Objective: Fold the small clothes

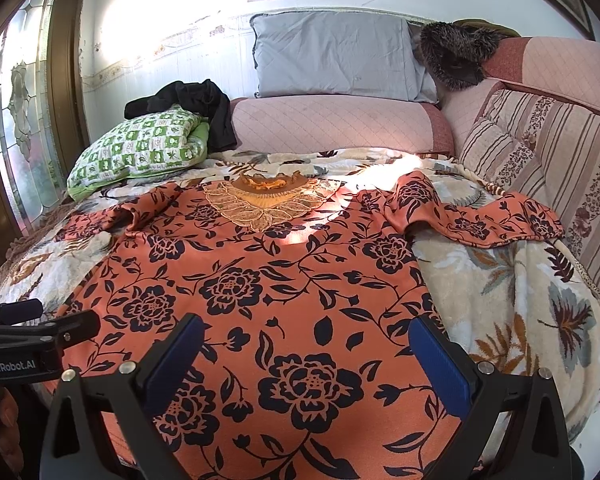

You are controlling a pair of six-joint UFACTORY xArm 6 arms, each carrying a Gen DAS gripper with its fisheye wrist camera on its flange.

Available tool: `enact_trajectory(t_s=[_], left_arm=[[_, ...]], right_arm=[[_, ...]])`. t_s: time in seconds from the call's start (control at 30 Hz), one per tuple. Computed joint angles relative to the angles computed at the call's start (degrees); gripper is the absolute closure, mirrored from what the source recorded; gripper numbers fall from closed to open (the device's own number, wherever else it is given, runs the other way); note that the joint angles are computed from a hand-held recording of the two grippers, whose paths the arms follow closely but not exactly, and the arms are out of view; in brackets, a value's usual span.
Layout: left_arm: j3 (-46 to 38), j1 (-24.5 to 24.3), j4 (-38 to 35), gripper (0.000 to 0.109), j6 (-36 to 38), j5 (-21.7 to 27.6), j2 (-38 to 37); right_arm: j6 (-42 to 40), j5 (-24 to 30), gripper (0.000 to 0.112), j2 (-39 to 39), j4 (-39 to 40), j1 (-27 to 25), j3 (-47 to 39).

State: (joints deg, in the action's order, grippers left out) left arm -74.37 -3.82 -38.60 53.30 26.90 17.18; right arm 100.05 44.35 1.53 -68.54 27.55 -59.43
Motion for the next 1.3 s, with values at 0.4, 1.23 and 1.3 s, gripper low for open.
enact_trajectory(t_s=[0.4, 1.23, 1.3], left_arm=[[0.0, 0.0, 0.1, 0.006, -0.1, 0.1, 0.0], [-7.0, 2.7, 3.3, 0.006, -4.9, 9.1, 6.3], [-8.8, 2.8, 4.6, 0.006, -6.1, 9.6, 7.9]], right_arm=[[0.0, -0.1, 0.009, 0.0, 0.0, 0.0, 0.0], [11.4, -23.8, 0.009, -8.4, -0.1, -10.6, 9.5], [17.0, -30.8, 0.009, -11.5, -4.0, -16.2, 12.2]])
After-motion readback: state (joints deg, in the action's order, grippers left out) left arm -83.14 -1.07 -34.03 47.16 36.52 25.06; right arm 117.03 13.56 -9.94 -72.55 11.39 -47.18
